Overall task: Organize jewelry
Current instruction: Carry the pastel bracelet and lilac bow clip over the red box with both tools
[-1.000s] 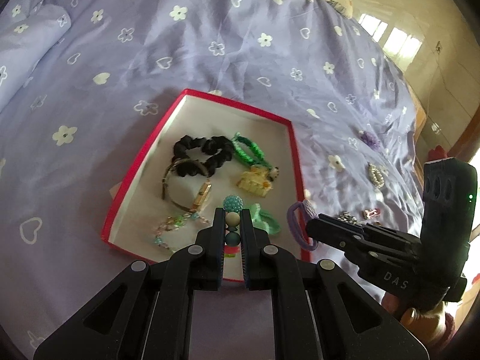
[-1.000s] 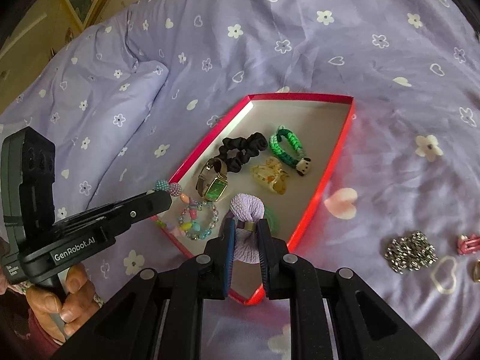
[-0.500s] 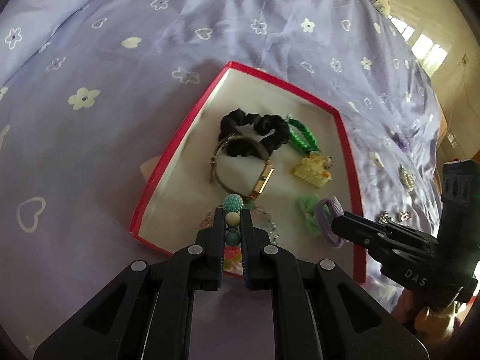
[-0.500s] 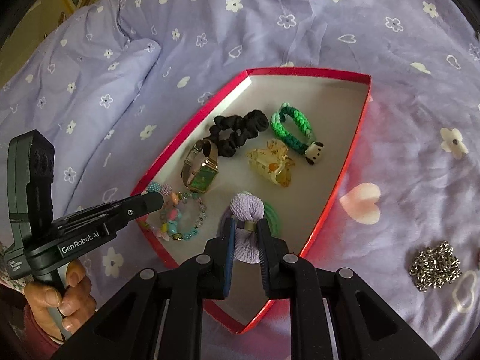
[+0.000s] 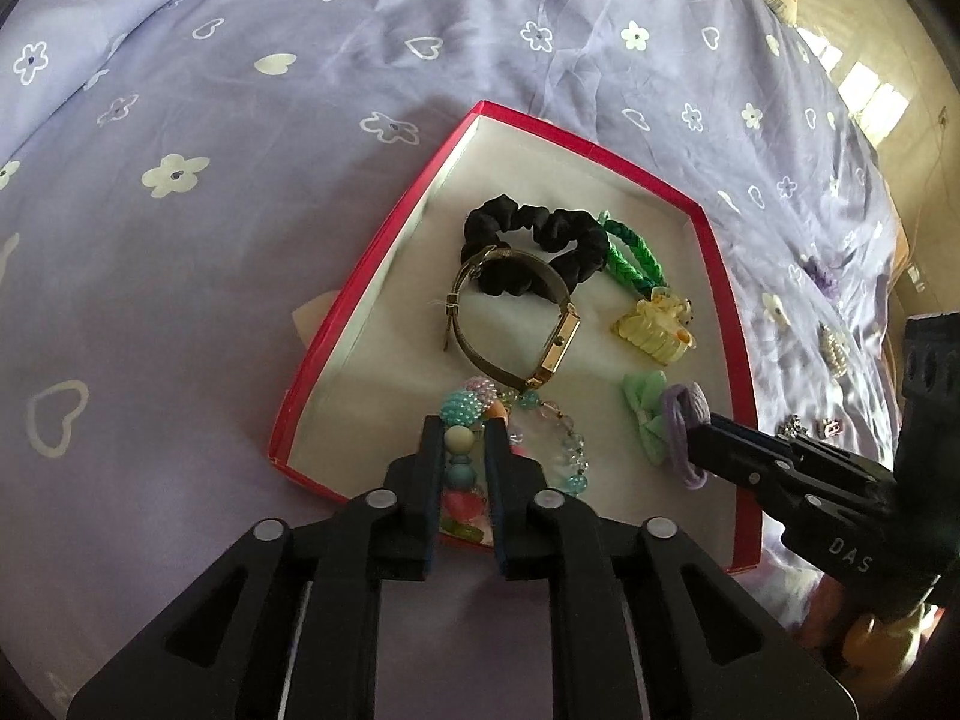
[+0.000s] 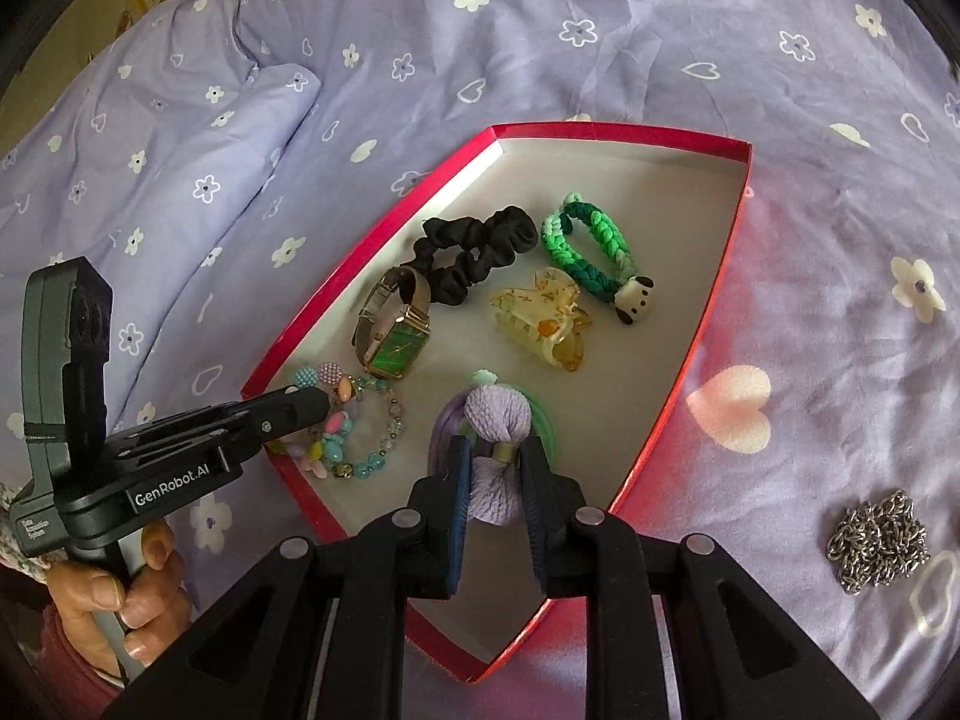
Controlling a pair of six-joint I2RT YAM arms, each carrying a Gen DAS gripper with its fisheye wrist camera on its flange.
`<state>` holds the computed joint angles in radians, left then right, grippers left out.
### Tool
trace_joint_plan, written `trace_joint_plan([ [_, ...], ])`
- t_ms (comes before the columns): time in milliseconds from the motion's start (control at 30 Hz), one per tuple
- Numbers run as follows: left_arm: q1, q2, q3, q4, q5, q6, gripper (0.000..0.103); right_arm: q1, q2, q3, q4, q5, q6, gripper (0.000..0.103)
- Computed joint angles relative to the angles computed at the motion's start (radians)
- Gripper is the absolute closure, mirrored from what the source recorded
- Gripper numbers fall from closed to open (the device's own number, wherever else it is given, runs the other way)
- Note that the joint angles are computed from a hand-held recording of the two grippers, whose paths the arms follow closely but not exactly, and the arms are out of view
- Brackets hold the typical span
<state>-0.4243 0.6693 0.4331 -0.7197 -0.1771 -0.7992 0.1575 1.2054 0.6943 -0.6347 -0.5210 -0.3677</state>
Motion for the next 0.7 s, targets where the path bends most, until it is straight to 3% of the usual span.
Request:
trace_joint_plan([
  [233, -0.026, 0.016, 0.016, -0.013, -0.026, -0.006, 0.081, -0.001, -0.007, 0.004, -0.013, -0.006, 0.002, 0.083],
  [400, -0.049, 0.018, 0.035, -0.040, -0.056, -0.022, 0.065, -0.020, -0.011, 0.010, -0.028, -0.032, -0.008, 0.080],
  [700, -0.090, 0.014, 0.061, -0.090, -0.094, -0.055, 0.057, -0.039, -0.041, 0.019, -0.061, -0.056, -0.015, 0.070],
])
